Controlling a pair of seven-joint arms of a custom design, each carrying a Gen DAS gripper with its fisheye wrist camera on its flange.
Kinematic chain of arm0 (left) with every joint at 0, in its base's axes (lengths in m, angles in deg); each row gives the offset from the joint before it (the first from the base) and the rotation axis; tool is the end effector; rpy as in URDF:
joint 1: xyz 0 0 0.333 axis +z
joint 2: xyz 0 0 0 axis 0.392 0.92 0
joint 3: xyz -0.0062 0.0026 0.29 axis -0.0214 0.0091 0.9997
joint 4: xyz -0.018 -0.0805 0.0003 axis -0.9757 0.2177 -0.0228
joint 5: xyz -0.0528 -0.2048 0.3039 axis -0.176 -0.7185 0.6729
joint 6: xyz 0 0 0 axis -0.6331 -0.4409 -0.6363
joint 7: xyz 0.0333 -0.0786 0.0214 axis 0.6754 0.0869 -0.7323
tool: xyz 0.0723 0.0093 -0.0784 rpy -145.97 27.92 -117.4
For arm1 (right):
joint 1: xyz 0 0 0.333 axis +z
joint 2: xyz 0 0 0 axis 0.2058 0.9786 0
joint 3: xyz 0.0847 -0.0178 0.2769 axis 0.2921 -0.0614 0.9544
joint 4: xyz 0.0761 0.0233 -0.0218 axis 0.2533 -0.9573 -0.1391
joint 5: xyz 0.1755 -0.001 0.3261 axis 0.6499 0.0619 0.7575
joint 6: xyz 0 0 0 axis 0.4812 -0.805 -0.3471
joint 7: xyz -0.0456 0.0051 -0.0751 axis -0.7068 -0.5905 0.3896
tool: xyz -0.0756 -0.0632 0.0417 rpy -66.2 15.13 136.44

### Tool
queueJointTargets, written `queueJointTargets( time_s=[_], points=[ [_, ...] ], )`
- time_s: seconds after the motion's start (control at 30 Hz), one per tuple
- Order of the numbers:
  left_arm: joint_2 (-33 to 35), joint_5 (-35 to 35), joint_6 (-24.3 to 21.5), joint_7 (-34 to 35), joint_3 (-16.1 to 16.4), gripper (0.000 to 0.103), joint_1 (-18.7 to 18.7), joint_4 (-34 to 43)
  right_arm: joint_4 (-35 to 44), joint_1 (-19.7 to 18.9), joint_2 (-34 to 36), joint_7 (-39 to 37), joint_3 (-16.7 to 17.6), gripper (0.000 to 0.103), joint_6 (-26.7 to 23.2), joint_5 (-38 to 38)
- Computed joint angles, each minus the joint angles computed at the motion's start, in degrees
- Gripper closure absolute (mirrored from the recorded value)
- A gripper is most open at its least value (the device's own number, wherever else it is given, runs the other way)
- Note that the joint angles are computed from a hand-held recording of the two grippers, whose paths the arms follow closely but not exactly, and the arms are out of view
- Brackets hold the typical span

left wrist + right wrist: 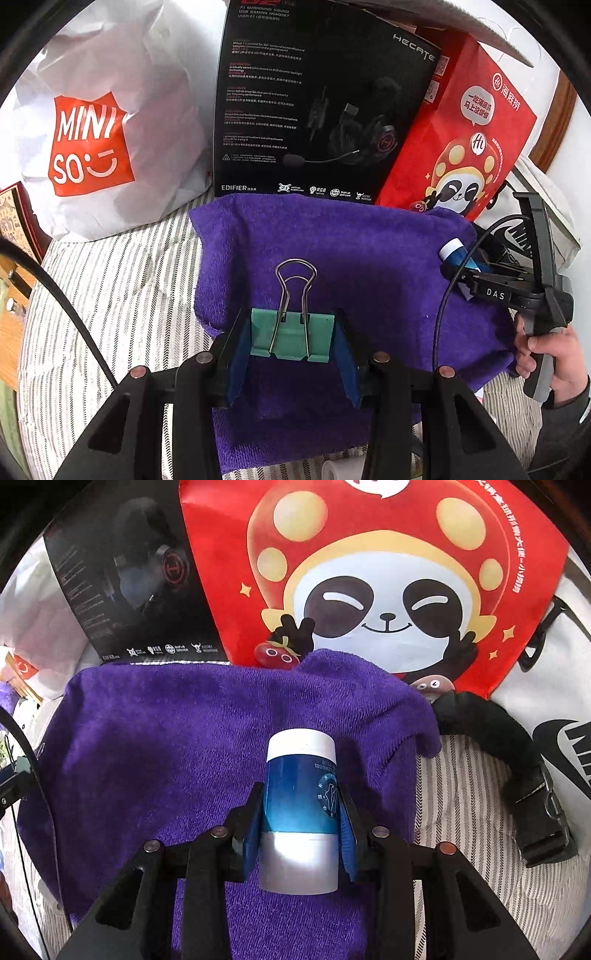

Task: Organize rigid objects
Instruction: 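Carry the clip onto the purple towel with the left tool while the right tool carries the bottle there, then open the right tool to set the bottle on the towel while the left tool releases the clip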

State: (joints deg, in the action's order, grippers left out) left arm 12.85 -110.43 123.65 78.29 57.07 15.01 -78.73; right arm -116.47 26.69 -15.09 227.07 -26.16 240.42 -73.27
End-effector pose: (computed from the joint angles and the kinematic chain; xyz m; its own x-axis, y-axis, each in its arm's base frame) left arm 0.5060 -0.2282 0.3303 -0.5570 -0.8128 0.1707 -0.7102 0.3595 -0.6054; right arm 0.4457 0.1739 0.2937 -0.3360 -0.9403 -0.0542 -0.8148 0.3191 -0.4841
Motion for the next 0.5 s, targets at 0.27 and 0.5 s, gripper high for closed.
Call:
queueJointTargets(
  time_s=[0.27, 0.5],
  points=[
    [0.93, 1.60, -1.21, -1.68, -0.04, 0.063, 0.44, 0.89, -0.53, -0.38, 0.10, -2.52, -0.30, 0.051, 2.93, 1.42],
    [1.35, 1.39, -1.19, -1.87, -0.09, 0.063, 0.53, 1.20, -3.15, 0.14, -3.62, -3.77, 1.14, 0.049, 0.56, 4.84]
  ],
)
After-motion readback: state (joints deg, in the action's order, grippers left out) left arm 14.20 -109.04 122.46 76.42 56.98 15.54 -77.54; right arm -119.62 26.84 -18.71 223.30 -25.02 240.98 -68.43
